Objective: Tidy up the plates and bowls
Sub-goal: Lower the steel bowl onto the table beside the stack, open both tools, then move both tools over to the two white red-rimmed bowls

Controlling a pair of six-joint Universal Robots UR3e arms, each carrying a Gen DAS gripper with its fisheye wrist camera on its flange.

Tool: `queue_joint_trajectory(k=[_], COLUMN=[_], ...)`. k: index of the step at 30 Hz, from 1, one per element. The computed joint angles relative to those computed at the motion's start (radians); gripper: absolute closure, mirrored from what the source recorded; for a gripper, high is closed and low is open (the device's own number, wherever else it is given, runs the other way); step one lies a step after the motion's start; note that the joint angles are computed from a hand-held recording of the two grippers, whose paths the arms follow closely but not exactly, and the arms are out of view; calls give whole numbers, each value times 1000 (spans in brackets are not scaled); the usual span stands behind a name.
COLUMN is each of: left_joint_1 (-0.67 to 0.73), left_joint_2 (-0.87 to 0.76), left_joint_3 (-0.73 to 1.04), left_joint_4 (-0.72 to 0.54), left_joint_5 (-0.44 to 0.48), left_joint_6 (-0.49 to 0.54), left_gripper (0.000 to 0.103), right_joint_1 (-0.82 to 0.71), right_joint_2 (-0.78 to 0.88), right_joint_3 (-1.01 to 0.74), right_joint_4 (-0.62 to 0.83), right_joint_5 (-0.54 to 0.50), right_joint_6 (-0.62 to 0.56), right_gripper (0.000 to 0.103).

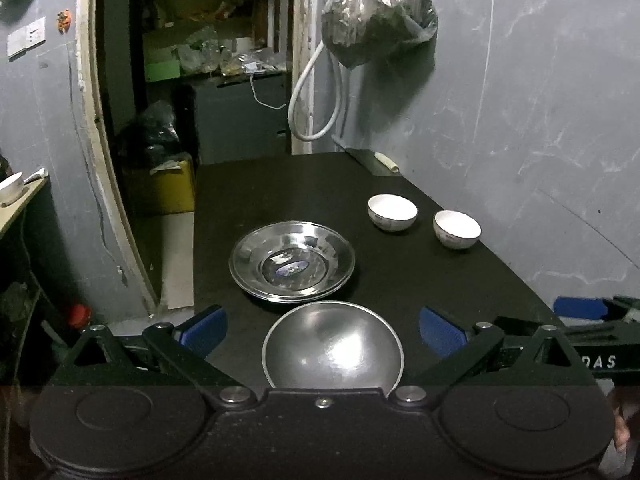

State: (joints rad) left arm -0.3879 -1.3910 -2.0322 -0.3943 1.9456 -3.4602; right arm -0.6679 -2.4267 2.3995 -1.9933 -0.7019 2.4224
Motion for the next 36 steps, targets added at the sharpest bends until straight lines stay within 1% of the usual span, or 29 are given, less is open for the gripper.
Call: queue_joint_trajectory(k=[1, 3, 4, 6, 10, 12, 16, 21, 24, 26, 27, 29, 32, 34, 36], left_joint_1=[-9, 8, 29, 77, 135, 158, 191, 246, 286, 320, 333, 350, 391, 400, 399], left_joint_2=[-9, -3, 4, 34, 31, 12, -43, -123, -150, -164, -173, -196, -220, -242, -282], left_joint_3=[12, 29, 40, 31, 35, 40, 63, 101, 103, 78, 73, 105, 136, 166, 215], left_joint_4=[-11, -63, -98, -114, -78, -51, -13, 47, 78, 117, 121, 57, 2, -29, -51], left_joint_5=[23, 25, 12, -32, -89, -132, -233, -373, -451, -510, -528, -547, -622, -635, -631], left_joint_6=[-17, -34, -42, -35, 20, 51, 104, 204, 258, 277, 278, 258, 252, 257, 247], left_gripper=[1, 1, 1, 1, 1, 1, 1, 1, 1, 1, 1, 1, 1, 1, 1], right_joint_1=[-26, -66, -86, -134, -173, -157, -80, 50, 162, 234, 265, 311, 323, 338, 342], right_joint_2=[-23, -58, -75, -115, -151, -134, -59, 75, 197, 261, 285, 305, 335, 398, 464], right_joint_3=[-1, -6, -9, -15, -2, 19, 55, 71, 63, 71, 71, 51, 40, 11, -13], right_joint_4=[49, 128, 161, 232, 231, 134, -126, -414, -594, -679, -695, -661, -671, -691, -719], right_joint_5=[10, 17, 18, 34, 31, 3, -89, -222, -338, -407, -439, -488, -490, -500, -486], right_joint_6=[-25, -63, -79, -117, -102, -37, 141, 331, 464, 527, 537, 541, 566, 588, 592], right_gripper=[0, 0, 0, 0, 0, 0, 0, 0, 0, 0, 0, 0, 0, 0, 0])
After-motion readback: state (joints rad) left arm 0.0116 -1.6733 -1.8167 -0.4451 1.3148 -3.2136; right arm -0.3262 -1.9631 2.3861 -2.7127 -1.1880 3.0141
